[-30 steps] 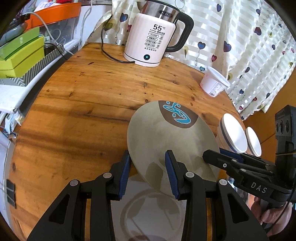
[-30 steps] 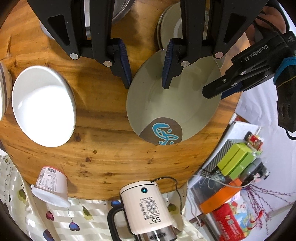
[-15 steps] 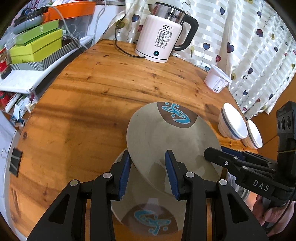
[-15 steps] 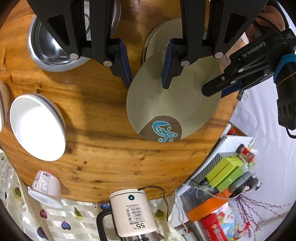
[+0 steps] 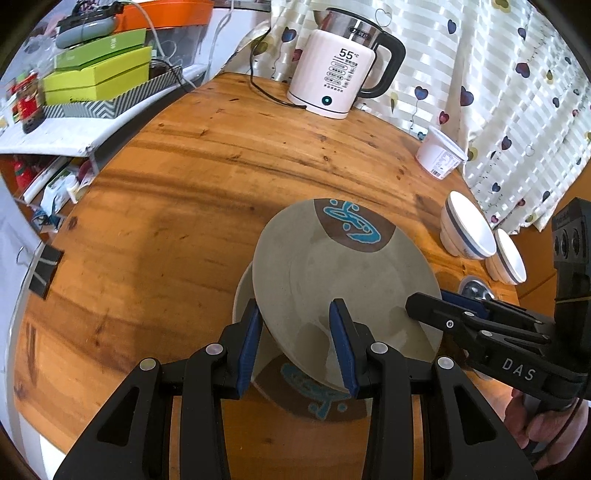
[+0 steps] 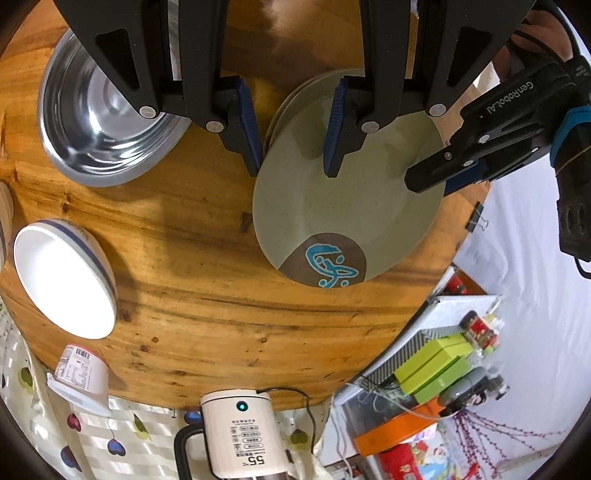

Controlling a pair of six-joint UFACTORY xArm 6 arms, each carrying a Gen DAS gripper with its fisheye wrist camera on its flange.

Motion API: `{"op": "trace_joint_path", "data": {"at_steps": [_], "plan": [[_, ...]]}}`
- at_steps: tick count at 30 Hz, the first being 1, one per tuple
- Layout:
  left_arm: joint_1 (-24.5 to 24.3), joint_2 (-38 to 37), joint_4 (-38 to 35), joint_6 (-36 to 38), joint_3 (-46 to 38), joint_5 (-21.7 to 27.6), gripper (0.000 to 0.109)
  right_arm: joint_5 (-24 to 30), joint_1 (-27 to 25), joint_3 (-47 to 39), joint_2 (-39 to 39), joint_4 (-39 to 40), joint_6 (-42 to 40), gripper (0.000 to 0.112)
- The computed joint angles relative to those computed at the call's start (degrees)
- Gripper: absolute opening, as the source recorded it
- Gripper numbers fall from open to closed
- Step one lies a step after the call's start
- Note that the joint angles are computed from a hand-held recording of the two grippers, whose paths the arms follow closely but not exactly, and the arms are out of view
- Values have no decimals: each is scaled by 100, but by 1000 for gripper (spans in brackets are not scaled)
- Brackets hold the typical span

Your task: Organize plates and bowls

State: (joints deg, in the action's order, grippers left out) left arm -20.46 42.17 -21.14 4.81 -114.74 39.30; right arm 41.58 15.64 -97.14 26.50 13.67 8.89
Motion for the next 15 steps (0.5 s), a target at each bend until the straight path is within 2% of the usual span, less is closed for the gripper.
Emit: {"op": "trace_joint_path", "data": {"at_steps": [15], "plan": [[-59,-518,105,-68,960,-470,39,-103,107,312,-143,4,-150,33]]}}
